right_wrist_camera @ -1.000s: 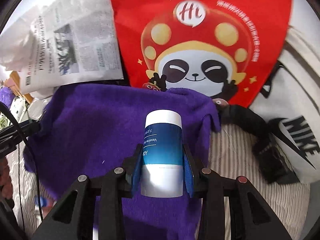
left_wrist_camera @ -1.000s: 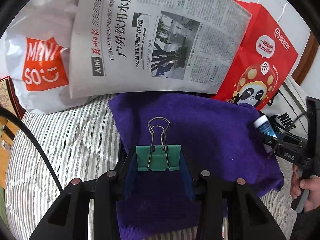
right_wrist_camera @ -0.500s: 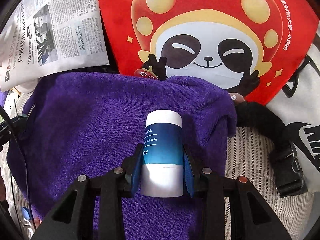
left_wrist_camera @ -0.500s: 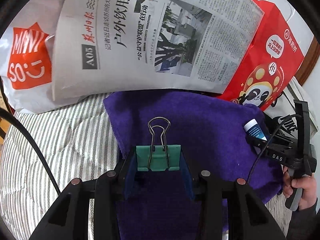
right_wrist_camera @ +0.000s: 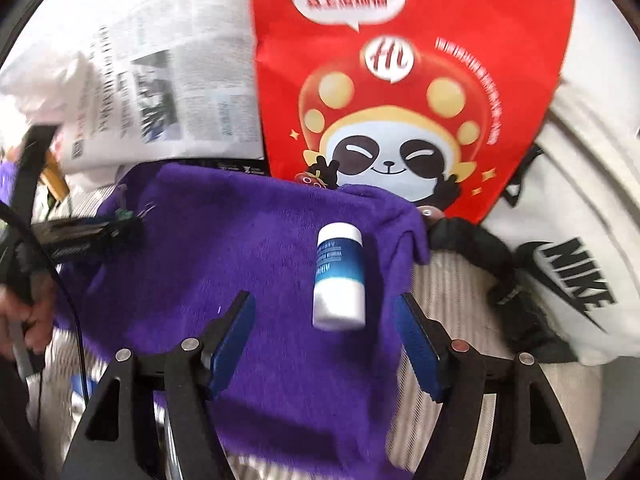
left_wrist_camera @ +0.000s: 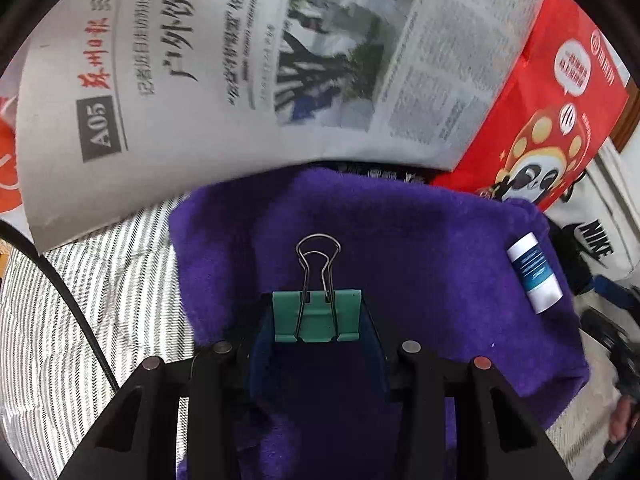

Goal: Organize rigid objects
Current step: 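Carry the clip and bottle onto the purple towel and open both tools, then grasp the blue-capped pink tube with the left tool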

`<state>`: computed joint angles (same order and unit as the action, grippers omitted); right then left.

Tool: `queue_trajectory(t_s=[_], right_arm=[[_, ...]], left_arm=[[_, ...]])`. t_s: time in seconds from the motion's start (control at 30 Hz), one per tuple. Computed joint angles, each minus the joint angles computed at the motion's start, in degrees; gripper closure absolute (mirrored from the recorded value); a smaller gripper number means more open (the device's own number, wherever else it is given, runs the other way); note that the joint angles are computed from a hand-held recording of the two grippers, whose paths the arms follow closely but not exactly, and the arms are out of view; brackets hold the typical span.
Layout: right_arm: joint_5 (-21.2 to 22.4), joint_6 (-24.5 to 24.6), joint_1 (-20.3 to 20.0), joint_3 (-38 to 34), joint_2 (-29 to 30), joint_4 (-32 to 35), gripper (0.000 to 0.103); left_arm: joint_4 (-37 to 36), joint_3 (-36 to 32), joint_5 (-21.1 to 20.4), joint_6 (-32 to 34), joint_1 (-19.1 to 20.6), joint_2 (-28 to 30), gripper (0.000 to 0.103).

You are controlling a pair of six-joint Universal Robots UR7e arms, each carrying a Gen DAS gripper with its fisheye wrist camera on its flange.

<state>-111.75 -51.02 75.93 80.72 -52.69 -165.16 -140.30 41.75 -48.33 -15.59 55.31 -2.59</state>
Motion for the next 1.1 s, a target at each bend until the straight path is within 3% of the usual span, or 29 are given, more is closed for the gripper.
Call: queue_trajectory(t_s=[0.27,0.4,0.43,0.57,0.67,0.83,0.93,1.1], right_arm=[[0.1,0.6,-0.9,10.6,-7.5,-2.0,0.028],[-0.8,0.7,-1.1,12.9,-8.8,-3.3,0.028],[-0.6,1.2,-1.2,13.7,-9.4,-3.2,0.028],[0.8,3.8,-1.7,15.9,-11.8,-1.5,0.027],[1.1,4.9,-1.8,17.8,-13.5,-1.4,0.028],[1.3,6.8,-2.3,21.0,-15.9,-2.7,0.028],[1.9,9.2,-2.8,22.3,-17.4,-2.2,0.027],[2.6,11.2,-3.6,24.4,-19.7,-1.6,0.027]], left_arm=[[4.5,-4.9,4.1,0.7,-1.0,3.5,0.062],[7.3,-7.4,3.7,0.4,-1.7,5.2,0.041],[7.4,-7.2,4.0,0.1,-1.9,5.2,0.041],[4.9,-2.0,3.9,-2.2,-2.8,3.3,0.041],[0.1,6.1,2.7,-4.3,-3.6,-0.8,0.041],[-7.3,18.4,4.1,-4.7,-6.7,-7.1,0.041],[-11.7,25.2,1.2,-5.5,-7.9,-10.7,0.041],[-14.4,33.1,0.2,-6.0,-9.0,-14.7,0.041]])
